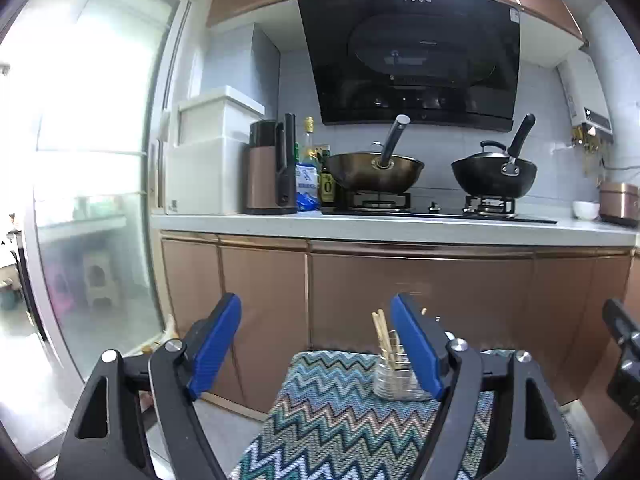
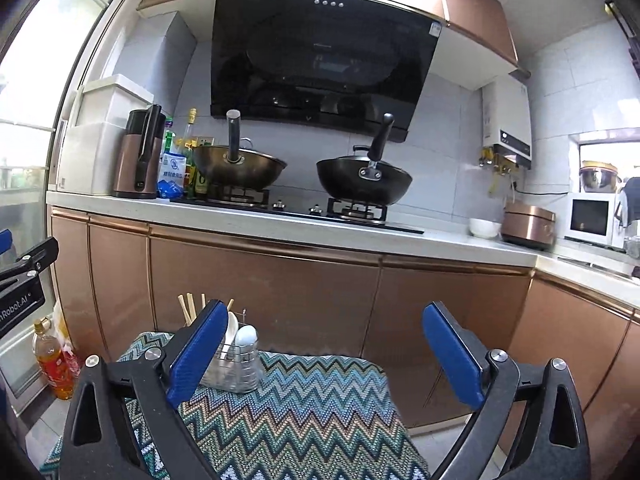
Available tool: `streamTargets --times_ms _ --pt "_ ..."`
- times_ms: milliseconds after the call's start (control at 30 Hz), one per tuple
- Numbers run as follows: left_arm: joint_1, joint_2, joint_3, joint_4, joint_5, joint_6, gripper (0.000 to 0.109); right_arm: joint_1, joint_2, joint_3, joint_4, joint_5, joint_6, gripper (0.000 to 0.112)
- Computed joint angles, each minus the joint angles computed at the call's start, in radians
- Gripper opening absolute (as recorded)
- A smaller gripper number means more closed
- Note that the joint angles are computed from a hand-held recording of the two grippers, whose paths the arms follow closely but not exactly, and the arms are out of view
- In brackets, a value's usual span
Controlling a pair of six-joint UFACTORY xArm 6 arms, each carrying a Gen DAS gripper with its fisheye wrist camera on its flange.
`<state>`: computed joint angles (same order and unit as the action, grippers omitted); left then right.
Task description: Organize utensils
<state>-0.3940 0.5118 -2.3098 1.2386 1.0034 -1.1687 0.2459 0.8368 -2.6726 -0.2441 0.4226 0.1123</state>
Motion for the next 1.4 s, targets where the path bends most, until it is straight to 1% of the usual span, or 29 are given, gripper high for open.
streamTargets --times_ms 67,133,233,333,467,800,1200,1400 --pt "-0.007 0.002 0.000 0.012 0.000 0.007 0.078 -0.010 -0.083 0.144 -0.029 -0.065 0.037 0.098" --pt "-0.012 0.008 -0.008 0.012 -0.003 0.017 0.079 -0.016 -0.113 0.195 -0.060 -0.085 0.067 0.098" --pt "-0.018 0.001 0.009 0.035 -0.013 0.001 0.079 -0.024 -0.142 0.244 -0.082 -0.102 0.090 0.098" --pt "-0.025 -0.009 0.028 0.065 -0.011 -0.022 0.079 -0.029 -0.150 0.258 -0.095 -0.105 0.106 0.098" --pt "-0.023 -0.011 0.028 0.055 -0.018 -0.011 0.079 -0.035 -0.180 0.310 -0.135 -0.131 0.149 0.098" --pt "-0.019 -0.028 0.057 0.055 -0.028 -0.015 0.079 -0.040 -0.219 0.377 -0.186 -0.167 0.192 0.099" --pt "-0.014 -0.051 0.091 0.067 -0.032 -0.032 0.079 -0.031 -0.209 0.370 -0.137 -0.160 0.134 0.101" --pt "-0.018 -0.051 0.092 0.070 -0.026 -0.032 0.079 -0.031 -0.212 0.381 -0.137 -0.158 0.134 0.101"
